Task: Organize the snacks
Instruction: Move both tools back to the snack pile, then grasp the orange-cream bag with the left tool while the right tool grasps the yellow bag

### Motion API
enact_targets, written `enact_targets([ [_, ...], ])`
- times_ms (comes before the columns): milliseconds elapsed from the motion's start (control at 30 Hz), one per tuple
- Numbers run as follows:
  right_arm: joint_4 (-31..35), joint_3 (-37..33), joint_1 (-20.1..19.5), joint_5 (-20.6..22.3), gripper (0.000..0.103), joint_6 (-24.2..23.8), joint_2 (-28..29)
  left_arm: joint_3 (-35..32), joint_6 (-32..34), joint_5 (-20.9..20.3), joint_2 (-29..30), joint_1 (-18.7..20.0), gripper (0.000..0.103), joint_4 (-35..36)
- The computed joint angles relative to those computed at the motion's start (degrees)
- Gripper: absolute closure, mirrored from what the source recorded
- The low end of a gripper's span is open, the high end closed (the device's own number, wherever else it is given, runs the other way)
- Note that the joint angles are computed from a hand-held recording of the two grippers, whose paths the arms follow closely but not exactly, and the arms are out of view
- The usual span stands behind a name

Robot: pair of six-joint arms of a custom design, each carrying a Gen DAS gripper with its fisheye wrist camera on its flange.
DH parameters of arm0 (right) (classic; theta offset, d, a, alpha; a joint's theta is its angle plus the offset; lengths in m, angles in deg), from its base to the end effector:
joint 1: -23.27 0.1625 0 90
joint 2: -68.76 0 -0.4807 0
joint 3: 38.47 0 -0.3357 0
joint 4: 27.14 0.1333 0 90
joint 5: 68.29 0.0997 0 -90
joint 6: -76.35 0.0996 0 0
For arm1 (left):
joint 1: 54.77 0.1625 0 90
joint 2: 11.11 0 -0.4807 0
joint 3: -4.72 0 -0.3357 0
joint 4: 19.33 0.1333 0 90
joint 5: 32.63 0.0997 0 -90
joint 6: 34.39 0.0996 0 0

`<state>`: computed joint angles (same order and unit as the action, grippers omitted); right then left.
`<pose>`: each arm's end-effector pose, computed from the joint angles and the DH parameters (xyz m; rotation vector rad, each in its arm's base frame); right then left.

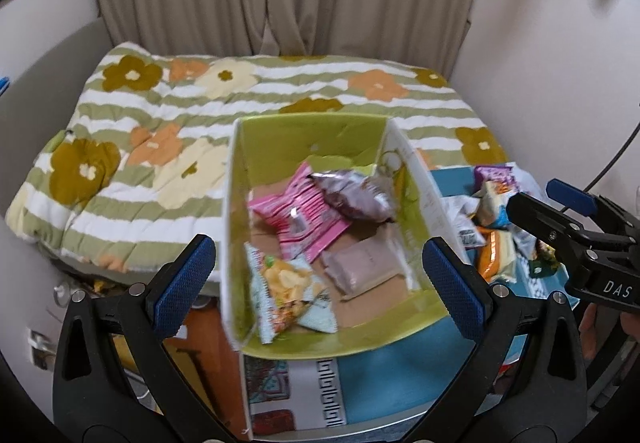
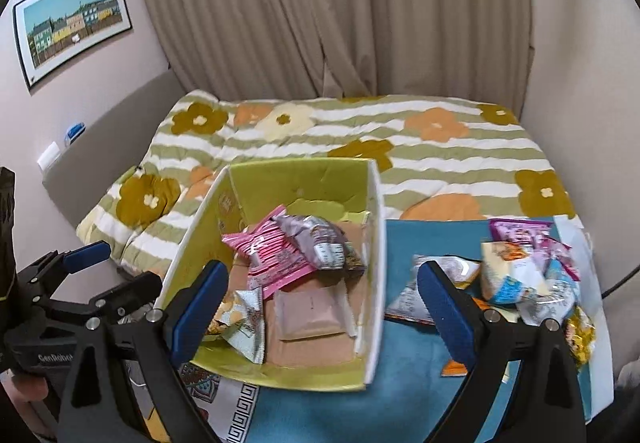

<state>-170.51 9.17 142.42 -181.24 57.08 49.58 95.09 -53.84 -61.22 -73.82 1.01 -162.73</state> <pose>0.5103 -0.7210 0.1193 1.0009 -2.5224 0.6440 -0.1708 -0.6436 0.4342 -0.0130 2.1829 -1.0209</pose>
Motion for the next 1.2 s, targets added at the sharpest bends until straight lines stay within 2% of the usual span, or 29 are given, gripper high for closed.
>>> enact_targets([
  [200,-6.39,6.58,-1.95,-0.83,0.009,-1.40,-5.05,-2.05,-0.61,0.26,4.29,-2.26,0.001,-1.73],
  [300,-9.69,10.01,-3.39,-1.38,0.009,-3.62,-7.80,-3.81,-2.85,0.31,7.35,-3.35,0.001,-1.79],
  [667,-10.67,15.68,-9.55,-3.71,0.009,-8.87,-15.64,-13.63,-6.96,-1.34,20.08,-5.49,0.001,0.80],
  [800,-10.75,16.68,-11.95,-5.06,0.009,-10.16,-17.04,-17.94,-8.92,-3.26,25.21,-4.65,0.001,2.89],
  [1000,-8.36,16.31,-15.69,-5.19,0.009,-10.87,-17.21,-22.93,-8.74,-5.08,32.58,-2.24,0.001,2.10],
  [1200,-12.69,17.22,-19.18,-5.52,0.009,-15.10,-15.26,-27.72,-4.55,-5.69,39.42,0.84,0.001,-1.29],
])
